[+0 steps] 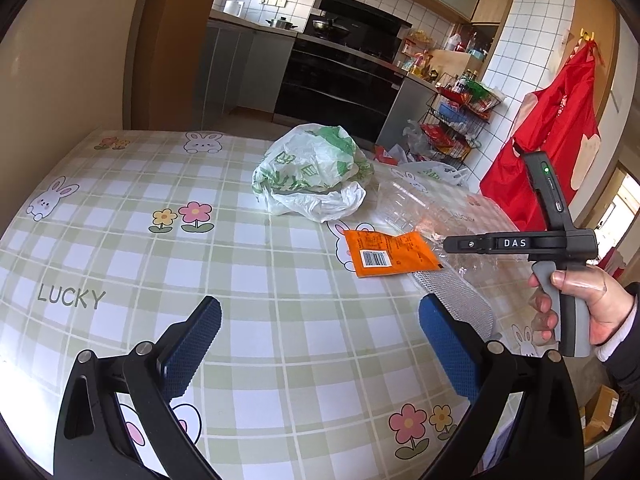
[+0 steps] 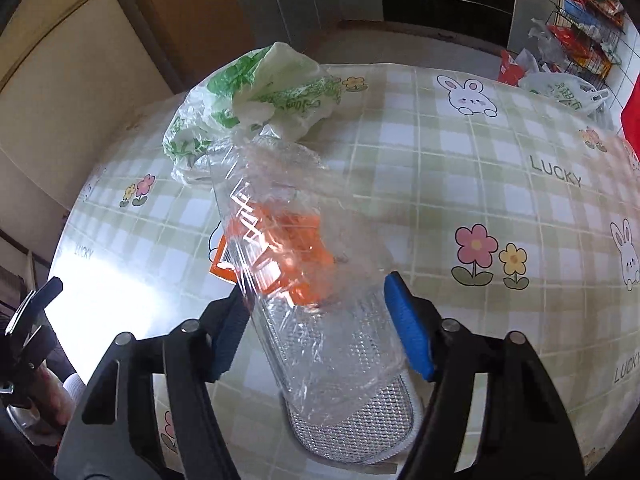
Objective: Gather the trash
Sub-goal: 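Lift the clear bag with the right gripper while the left gripper grasps the white-green plastic bag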
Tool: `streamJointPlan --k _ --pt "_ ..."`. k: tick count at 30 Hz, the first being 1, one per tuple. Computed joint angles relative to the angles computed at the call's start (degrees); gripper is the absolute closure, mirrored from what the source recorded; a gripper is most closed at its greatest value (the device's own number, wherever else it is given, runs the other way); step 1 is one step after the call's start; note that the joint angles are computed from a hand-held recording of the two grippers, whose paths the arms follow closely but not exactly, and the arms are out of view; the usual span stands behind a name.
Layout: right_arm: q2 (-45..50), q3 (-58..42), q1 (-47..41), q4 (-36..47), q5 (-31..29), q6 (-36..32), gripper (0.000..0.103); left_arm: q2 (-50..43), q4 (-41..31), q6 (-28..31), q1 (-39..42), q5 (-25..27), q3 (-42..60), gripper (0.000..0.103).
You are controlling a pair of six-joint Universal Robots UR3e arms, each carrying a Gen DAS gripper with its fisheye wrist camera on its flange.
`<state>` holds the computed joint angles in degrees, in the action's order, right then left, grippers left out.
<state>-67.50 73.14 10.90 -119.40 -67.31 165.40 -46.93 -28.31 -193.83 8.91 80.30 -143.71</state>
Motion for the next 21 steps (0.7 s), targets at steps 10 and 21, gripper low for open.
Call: streamJointPlan --k 10,21 --pt "-4.51 5.4 -5.58 -2.72 4.85 -3.47 0.06 -18.07 6.31 8.65 1.43 -2.34 9.24 0.006" --pt "-7.21 12.23 -9.78 -8.51 7.66 -2.17 0.076 -49.47 10.07 11.39 4.69 -3.5 34.1 0.006"
